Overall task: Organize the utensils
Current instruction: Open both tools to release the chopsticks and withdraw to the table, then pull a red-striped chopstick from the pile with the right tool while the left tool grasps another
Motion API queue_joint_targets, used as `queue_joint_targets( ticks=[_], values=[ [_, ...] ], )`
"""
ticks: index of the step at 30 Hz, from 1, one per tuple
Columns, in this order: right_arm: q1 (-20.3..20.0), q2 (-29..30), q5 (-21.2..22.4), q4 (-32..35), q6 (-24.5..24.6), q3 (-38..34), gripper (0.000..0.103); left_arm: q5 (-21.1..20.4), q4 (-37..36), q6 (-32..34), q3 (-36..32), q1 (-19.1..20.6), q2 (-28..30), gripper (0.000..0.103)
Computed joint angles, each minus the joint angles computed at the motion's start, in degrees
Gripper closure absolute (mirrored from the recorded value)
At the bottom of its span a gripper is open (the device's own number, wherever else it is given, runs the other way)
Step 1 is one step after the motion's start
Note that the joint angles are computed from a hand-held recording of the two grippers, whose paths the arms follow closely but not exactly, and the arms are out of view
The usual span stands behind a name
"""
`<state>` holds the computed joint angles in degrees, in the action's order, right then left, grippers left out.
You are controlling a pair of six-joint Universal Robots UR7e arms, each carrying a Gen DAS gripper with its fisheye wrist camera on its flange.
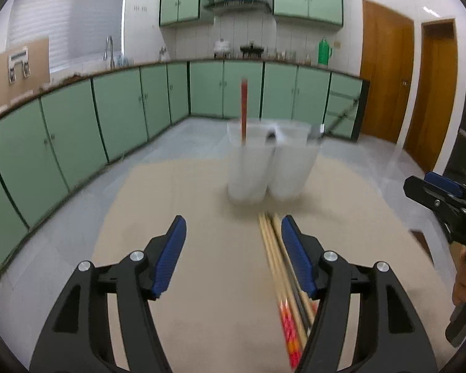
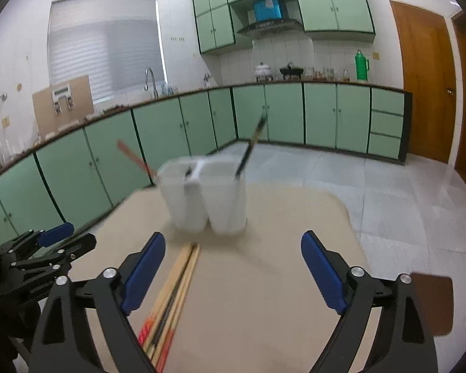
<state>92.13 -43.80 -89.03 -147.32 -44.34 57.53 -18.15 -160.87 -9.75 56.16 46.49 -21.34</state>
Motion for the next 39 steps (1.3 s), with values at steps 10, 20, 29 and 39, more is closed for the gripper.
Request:
queue_joint_targets(
  ticks=[10, 20, 29, 39],
  values=[
    [-1.2, -4.5, -6.4, -1.0, -0.4, 12.9, 0.015, -3.0, 20.1, -24.2, 11.6, 1.2, -5.8, 0.041],
    [-1.5, -5.4, -9.8, 0.2, -0.4, 16.8, 0.025, -5.8, 28.6, -34.3, 15.5, 1.2, -7.7, 0.041],
    [-0.7, -5.0, -12.1, 4.3, -1.5, 16.9, 0.048, -6.2, 30.7, -36.7, 15.0, 1.2, -7.8, 0.041],
    [0.7, -5.0, -15.7, 0.2, -4.1, 19.4, 0.057, -6.3, 30.9, -36.3, 13.9, 1.5, -7.2, 0.039]
  ],
)
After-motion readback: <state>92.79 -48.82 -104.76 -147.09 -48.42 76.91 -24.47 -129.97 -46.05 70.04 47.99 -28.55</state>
